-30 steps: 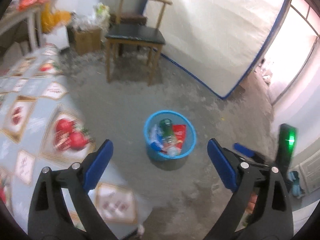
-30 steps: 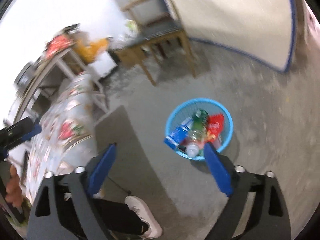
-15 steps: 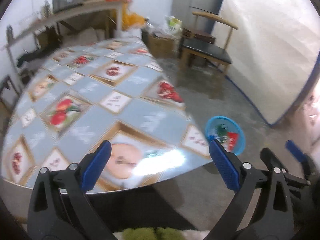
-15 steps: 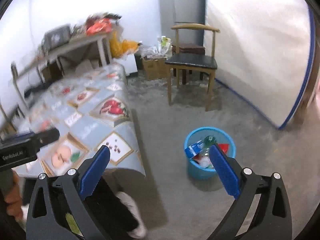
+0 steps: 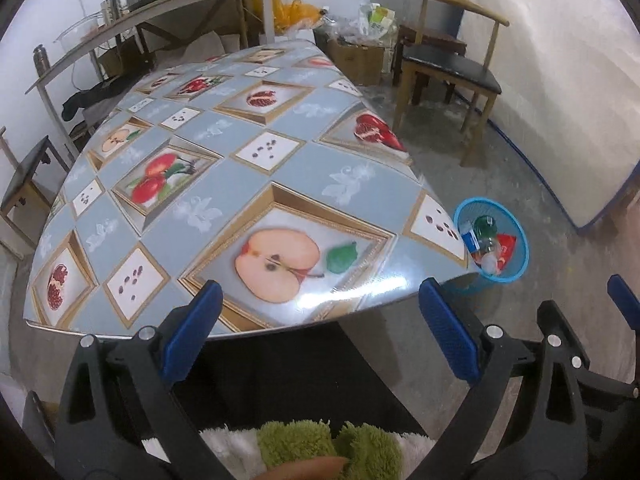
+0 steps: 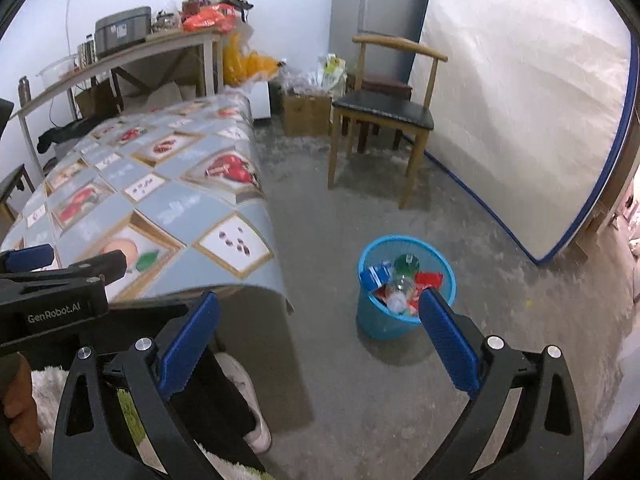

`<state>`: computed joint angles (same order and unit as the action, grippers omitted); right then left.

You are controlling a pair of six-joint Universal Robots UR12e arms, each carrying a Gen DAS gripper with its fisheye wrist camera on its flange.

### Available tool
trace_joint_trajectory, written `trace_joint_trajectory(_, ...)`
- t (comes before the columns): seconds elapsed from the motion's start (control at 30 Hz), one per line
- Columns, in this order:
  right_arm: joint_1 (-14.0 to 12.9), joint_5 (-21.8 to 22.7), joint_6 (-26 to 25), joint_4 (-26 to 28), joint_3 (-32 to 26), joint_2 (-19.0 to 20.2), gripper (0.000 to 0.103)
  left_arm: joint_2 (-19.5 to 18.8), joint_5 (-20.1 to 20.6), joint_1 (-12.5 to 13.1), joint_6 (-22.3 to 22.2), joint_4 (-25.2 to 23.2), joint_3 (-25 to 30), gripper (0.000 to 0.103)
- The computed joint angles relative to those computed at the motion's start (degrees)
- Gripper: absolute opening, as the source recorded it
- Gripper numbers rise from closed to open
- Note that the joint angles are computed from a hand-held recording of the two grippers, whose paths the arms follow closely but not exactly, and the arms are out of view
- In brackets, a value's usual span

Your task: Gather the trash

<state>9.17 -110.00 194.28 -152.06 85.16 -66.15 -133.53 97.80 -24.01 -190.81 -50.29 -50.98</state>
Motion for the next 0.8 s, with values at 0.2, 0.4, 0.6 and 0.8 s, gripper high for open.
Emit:
trace_joint_trajectory(0.2, -0.1, -0.3, 1.3, 1.7, 0.2, -0.1, 0.097, -0.2, -1.6, -0.2, 1.5, -1.1, 0.5, 0.094)
trace_joint_trajectory(0.4, -0.4, -0.6, 2.1, 2.4, 0.0, -0.2, 0.097, -0.3, -3.1, -0.5, 2.5, -0.6, 0.8, 0.094)
trace_joint_trajectory(0.6, -0.6, -1.1, 3.3, 2.7, 0.0, -0.3, 0.097, -0.3, -3.5, -0.6, 2.5, -0.2, 0.9, 0.094)
trace_joint_trajectory(0.8, -0.6, -1.6, 3.3, 2.3, 0.1, -0.3, 0.097, -0.3, -2.9, -0.6, 2.0, 0.0, 0.9, 0.094)
